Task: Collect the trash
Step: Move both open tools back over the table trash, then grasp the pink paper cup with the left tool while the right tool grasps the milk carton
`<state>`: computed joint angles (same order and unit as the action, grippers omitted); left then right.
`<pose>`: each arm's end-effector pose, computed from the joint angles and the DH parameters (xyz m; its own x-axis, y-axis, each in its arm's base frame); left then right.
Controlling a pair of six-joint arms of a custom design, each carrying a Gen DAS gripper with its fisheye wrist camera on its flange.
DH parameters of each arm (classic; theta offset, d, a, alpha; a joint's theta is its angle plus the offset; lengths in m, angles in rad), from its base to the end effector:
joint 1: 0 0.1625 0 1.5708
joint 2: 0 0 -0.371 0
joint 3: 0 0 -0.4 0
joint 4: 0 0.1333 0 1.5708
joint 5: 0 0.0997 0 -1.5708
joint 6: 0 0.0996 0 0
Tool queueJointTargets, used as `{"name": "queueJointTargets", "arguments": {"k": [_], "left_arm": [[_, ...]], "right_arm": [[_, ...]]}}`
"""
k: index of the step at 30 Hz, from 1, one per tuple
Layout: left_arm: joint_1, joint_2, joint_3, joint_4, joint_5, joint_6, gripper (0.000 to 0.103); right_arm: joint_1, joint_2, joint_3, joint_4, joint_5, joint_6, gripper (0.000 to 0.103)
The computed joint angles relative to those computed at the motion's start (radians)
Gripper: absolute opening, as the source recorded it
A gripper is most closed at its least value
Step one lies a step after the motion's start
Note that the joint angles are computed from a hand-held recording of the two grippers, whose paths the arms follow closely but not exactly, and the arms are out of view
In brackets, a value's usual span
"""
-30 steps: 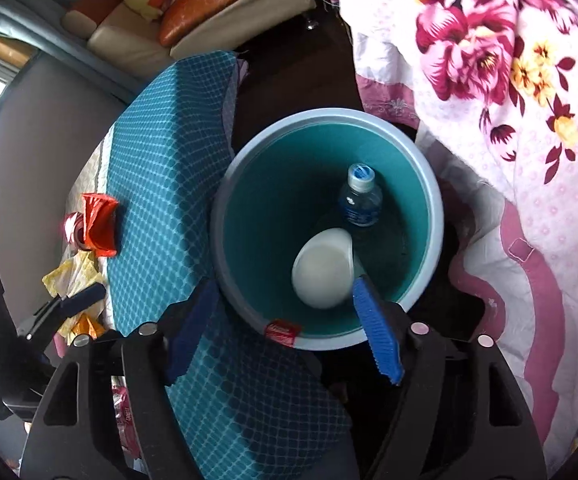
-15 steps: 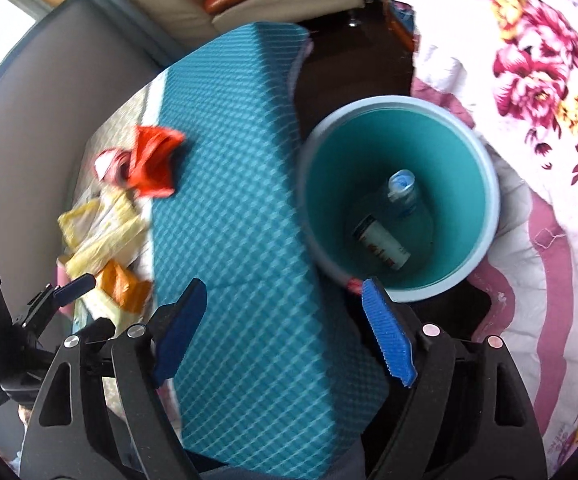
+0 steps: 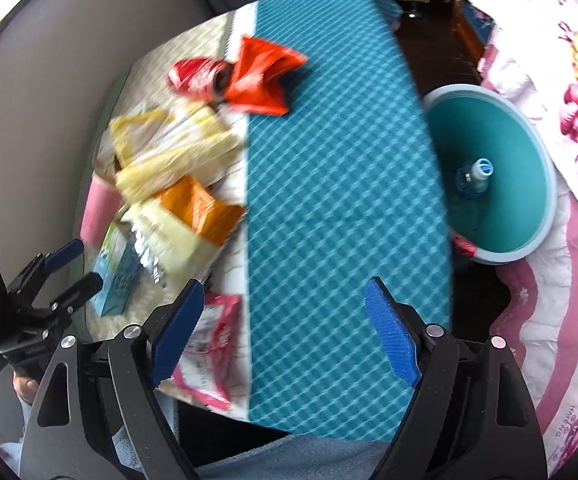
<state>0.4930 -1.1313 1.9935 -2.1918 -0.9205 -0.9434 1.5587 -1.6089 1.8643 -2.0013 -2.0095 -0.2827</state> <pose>-0.3453 -0.4053 0.0937 -0.8389 0.0797 -0.5385 0.3004 0.8928 -0.3357 0.0851 -0.4878 0.3608 -0.8718 -0.1931 0.4503 -0.2408 0.9692 -0.0506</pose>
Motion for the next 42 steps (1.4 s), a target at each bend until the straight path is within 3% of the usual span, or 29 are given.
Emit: {"name": "queueJointTargets", "arguments": {"k": [13, 22, 29, 37, 42], "left_arm": [[0.021, -0.233, 0.197, 0.107, 0.012, -0.16, 0.093], [0.023, -0.393, 0.312, 0.155, 0.038, -0.199, 0.093], [0.02, -0.503, 0.393, 0.134, 0.018, -0.18, 0.093], [0.029, -0.517, 0.416, 0.08, 0.004, -0.129, 0.093], [0.044, -0.509, 0.411, 0.059, 0.001, -0.1, 0.093]], "right_arm": [[0.132, 0.09, 0.043, 0.006, -0.021, 0.052, 0.083], [0.216, 0.254, 0.03, 0.051, 0.01, 0.157, 0.083], [0.252, 0.391, -0.015, 0.038, 0.028, 0.255, 0.083], [0.258, 0.499, -0.04, -0.019, 0.003, 0.336, 0.083], [0.239, 0.442, 0.003, -0.041, 0.043, 0.282, 0.063]]}}
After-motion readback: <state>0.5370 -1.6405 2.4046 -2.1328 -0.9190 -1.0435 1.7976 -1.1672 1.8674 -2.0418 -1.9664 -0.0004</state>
